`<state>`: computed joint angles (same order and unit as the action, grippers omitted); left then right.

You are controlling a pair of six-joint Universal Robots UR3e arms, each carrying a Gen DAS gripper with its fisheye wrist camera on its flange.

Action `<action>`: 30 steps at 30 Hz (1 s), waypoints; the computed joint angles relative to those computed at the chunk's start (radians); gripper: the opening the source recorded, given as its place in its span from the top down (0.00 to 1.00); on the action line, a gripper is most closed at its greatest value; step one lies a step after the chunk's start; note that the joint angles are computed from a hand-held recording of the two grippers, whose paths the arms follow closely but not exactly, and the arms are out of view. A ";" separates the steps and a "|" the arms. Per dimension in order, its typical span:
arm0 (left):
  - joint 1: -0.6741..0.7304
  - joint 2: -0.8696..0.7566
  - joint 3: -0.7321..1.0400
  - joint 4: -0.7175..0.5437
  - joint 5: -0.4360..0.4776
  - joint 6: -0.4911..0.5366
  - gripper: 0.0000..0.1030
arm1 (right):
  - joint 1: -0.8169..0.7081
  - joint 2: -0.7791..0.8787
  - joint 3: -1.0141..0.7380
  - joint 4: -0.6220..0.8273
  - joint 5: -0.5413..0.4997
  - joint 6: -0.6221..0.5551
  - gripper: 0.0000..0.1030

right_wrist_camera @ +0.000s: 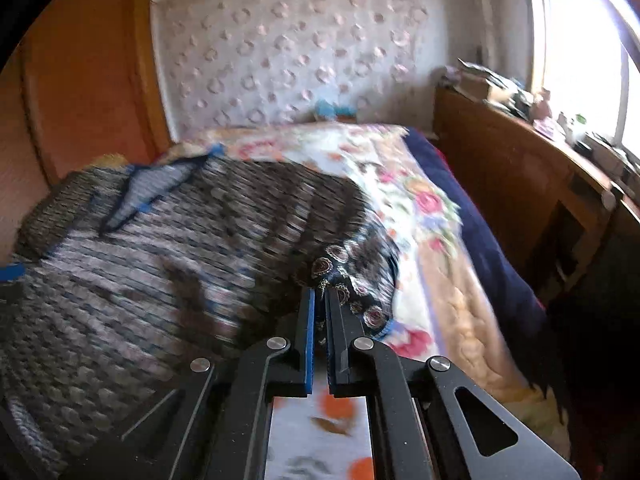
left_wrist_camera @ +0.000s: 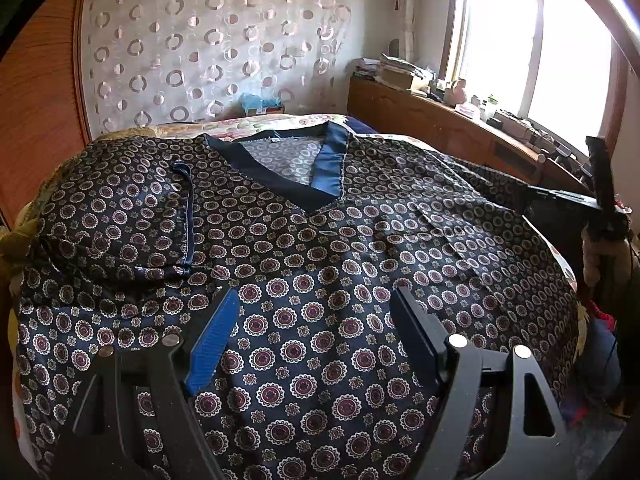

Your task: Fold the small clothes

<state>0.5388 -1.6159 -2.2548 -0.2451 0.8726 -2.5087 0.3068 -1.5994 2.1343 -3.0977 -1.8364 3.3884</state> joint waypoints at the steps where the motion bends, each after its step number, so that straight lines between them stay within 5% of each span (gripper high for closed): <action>1: 0.001 0.001 -0.002 0.003 -0.001 -0.002 0.24 | 0.029 0.018 -0.025 0.003 -0.011 -0.002 0.96; 16: 0.033 0.023 -0.010 0.007 -0.024 -0.013 0.24 | 0.108 0.130 -0.136 0.111 0.065 0.005 0.96; 21: 0.035 0.032 -0.017 0.016 -0.035 -0.013 0.24 | 0.109 0.051 -0.090 0.123 0.042 0.029 0.81; 23: 0.030 0.026 -0.016 0.017 -0.028 -0.016 0.24 | 0.120 -0.001 -0.055 0.115 0.006 0.046 0.57; 25: 0.026 0.022 -0.016 0.015 -0.026 -0.013 0.24 | 0.129 -0.051 -0.001 0.070 -0.041 0.064 0.45; 30: 0.000 0.006 -0.013 0.035 -0.007 -0.024 0.24 | 0.048 -0.168 0.111 0.052 -0.035 0.086 0.44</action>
